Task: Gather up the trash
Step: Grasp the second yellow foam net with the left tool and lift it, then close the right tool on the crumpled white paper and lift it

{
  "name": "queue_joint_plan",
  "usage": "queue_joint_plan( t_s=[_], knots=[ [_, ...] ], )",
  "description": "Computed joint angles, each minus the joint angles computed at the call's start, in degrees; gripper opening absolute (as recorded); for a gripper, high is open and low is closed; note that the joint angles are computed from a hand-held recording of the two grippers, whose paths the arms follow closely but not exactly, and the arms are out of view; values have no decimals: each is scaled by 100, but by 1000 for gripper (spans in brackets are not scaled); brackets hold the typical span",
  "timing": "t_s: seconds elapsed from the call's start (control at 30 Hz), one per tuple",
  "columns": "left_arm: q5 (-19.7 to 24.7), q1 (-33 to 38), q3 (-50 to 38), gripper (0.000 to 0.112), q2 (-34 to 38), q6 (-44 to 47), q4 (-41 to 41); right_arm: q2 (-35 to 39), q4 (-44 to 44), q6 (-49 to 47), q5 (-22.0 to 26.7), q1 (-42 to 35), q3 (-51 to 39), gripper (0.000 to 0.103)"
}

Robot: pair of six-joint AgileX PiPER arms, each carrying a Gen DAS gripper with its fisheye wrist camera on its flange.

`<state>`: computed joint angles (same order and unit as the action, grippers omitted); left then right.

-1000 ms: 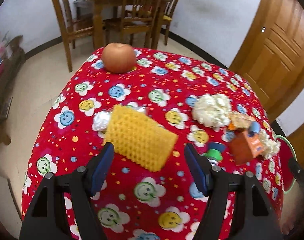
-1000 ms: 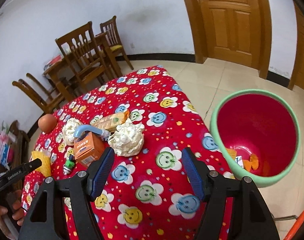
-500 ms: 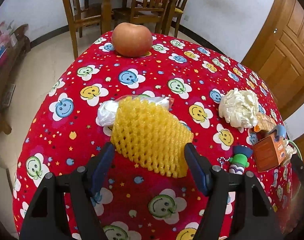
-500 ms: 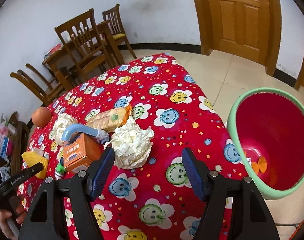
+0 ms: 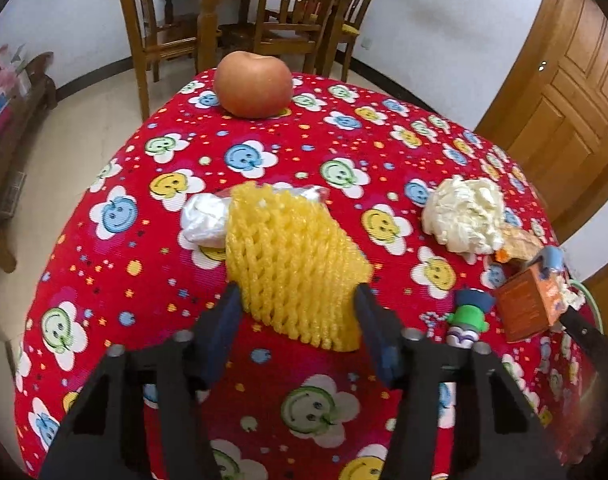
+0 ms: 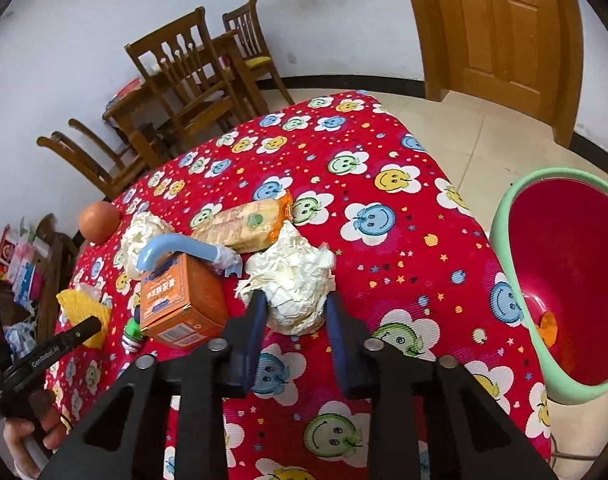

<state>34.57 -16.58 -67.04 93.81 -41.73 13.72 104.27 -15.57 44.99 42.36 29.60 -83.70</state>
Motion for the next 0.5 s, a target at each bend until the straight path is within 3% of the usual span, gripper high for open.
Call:
queue_joint_plan(
  t_s=[0.1,0.17,0.5],
  knots=[
    [-103,41,55,29,-84,363,-447,-76,-86,76,-3,33,55,25],
    [-146,60,82,24,-138,624,-737,-165,-112,128,-6,49,113,24],
    [-153,-255,247,22,-620,885,-944,-688,-547,594,-65,223,481,24]
  ],
)
